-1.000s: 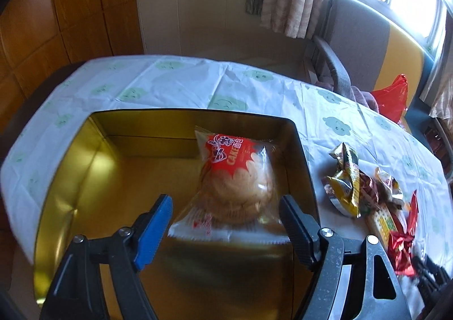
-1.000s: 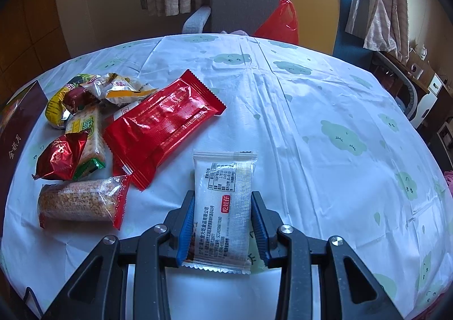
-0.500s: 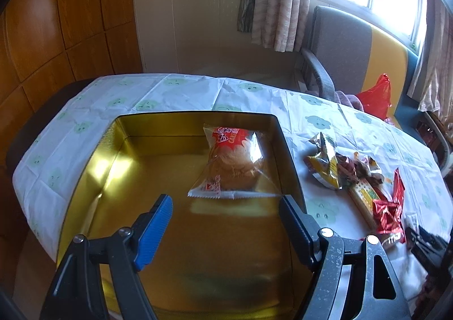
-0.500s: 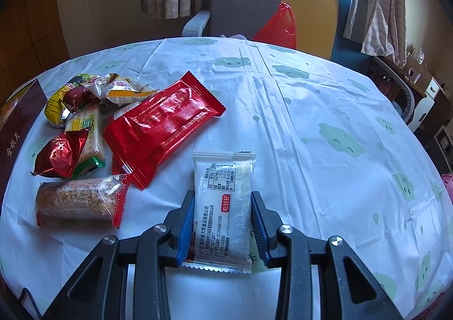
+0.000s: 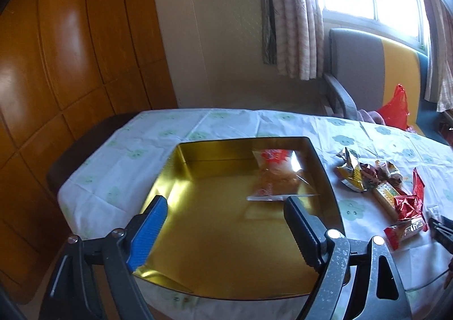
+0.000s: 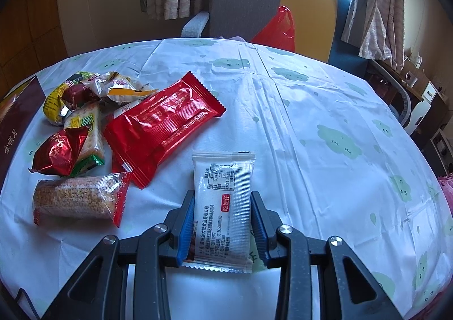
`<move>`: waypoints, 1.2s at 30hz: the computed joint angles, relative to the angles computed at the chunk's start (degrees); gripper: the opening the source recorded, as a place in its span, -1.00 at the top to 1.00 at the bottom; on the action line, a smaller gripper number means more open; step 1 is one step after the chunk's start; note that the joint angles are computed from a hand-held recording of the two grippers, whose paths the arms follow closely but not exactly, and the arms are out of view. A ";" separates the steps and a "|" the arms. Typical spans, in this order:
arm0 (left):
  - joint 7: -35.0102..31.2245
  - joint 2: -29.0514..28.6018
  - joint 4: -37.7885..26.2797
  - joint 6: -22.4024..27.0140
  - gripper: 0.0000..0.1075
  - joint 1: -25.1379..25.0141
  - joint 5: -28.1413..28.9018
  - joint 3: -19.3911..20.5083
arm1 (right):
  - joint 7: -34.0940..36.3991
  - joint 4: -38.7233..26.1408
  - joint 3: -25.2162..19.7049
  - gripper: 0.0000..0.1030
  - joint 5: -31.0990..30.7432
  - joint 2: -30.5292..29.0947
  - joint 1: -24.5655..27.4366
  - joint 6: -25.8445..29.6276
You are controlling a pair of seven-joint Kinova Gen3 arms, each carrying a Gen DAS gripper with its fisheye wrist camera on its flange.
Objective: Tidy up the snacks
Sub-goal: 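Place the cake into the gold tin with the left gripper while the right gripper grasps the white sachet, then carry the white sachet over the tin and release it with the right gripper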
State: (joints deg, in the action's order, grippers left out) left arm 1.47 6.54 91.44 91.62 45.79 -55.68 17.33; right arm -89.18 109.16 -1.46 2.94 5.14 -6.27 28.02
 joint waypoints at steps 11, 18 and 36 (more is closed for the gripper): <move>1.74 -0.82 1.28 1.22 -0.60 0.38 -0.74 0.72 | 2.51 -0.76 15.83 0.31 -3.02 -0.40 -15.05 2.89; 2.75 -1.43 2.43 0.15 -0.65 -0.53 0.54 0.78 | 11.69 -2.78 7.03 0.35 -19.33 -0.30 0.21 8.36; 6.09 -3.40 6.26 -0.47 -0.65 -3.89 3.29 0.78 | 23.92 -12.23 -16.97 0.35 -36.46 -1.20 7.69 22.90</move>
State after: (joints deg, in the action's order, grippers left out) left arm 7.57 3.15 97.70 91.14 41.90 -52.40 18.11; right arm -65.26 96.93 -18.43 -33.53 3.94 1.41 50.92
